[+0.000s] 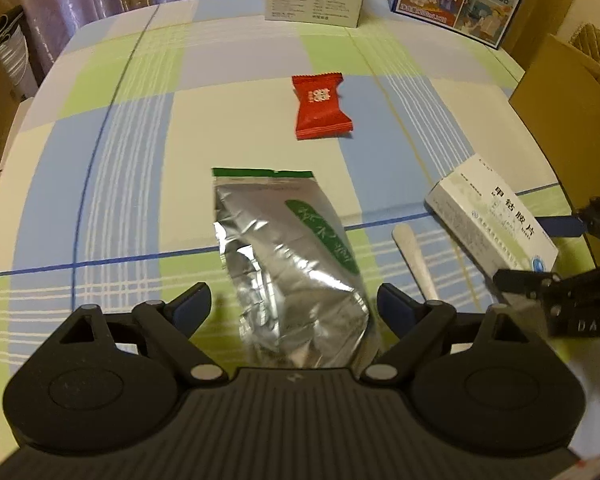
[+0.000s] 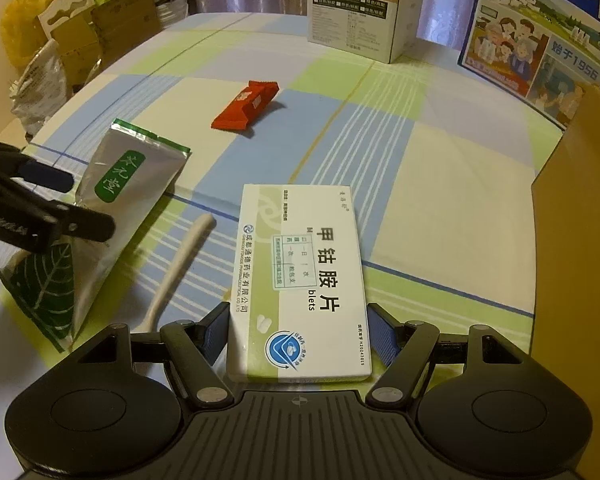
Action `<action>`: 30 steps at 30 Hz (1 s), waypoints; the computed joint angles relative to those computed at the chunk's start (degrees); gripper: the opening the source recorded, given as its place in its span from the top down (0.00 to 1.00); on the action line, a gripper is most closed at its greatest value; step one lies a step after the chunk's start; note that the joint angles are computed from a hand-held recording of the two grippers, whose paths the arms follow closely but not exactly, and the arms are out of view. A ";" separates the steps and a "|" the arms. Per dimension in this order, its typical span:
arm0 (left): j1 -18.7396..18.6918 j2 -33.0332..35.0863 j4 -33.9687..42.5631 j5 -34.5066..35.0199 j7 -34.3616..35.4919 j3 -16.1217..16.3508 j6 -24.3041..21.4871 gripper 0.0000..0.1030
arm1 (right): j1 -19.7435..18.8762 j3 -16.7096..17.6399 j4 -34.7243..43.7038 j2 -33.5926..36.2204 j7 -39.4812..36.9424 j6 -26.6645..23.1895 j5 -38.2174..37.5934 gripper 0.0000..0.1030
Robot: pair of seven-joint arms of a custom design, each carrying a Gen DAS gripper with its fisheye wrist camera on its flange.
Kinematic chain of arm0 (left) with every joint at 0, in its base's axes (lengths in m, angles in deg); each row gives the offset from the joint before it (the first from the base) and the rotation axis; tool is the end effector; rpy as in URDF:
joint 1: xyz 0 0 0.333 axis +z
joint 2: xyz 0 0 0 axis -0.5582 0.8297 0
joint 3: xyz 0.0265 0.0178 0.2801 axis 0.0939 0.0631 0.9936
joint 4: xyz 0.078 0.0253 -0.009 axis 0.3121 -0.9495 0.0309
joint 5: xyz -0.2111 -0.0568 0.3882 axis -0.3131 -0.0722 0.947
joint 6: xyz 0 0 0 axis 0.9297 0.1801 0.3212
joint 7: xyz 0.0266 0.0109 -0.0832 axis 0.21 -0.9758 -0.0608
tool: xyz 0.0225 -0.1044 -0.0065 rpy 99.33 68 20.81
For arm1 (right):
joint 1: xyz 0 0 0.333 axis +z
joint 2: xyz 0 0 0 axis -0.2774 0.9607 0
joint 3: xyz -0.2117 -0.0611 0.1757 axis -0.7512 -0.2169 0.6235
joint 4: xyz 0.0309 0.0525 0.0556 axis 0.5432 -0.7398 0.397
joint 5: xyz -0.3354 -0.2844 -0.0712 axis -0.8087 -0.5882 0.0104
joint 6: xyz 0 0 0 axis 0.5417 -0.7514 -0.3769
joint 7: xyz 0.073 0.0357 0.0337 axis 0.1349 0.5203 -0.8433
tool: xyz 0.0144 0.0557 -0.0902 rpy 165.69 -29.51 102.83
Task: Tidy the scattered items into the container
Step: 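Close the right gripper on the medicine box while the left grasps the foil bag, then lift the medicine box with the right gripper while the left lifts the foil bag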
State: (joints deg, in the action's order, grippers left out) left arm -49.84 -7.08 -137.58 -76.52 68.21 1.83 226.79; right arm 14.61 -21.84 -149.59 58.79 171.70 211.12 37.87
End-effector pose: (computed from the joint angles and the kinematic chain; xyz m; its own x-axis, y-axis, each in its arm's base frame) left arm 0.5582 -0.3214 0.4737 -0.2678 -0.9620 0.0538 -0.8574 0.2125 -0.4687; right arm 0.5267 0.4309 0.4486 0.5143 -0.8573 -0.0226 -0.7350 -0.4270 -0.5268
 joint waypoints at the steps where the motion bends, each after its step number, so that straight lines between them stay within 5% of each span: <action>1: -0.12 0.46 0.47 0.56 0.21 -0.14 -0.37 0.25 | 0.05 -0.04 -0.08 0.07 0.09 0.18 -0.28 0.34; 10: -0.10 -2.03 -1.80 -2.64 6.09 0.20 -0.36 0.49 | 0.14 -0.38 0.72 0.97 1.09 0.42 -0.65 0.25; 14: -0.25 -3.23 -2.73 -4.33 10.17 0.43 -1.45 0.47 | 0.11 -0.43 0.98 1.28 1.18 0.85 -0.24 0.22; 18: -0.12 -2.38 -1.98 -1.89 7.77 0.16 -2.57 0.32 | 0.42 -0.71 1.48 1.83 2.43 0.58 -1.21 0.21; 23: -0.38 -0.94 -1.09 -0.80 7.02 -0.14 -4.36 0.29 | 0.42 -0.83 1.69 2.25 2.87 0.38 -1.24 0.18; 30: -0.21 -1.03 -0.18 -4.03 9.19 0.15 -5.89 0.49 | 0.30 -1.00 2.22 2.95 2.88 -0.22 -0.89 0.18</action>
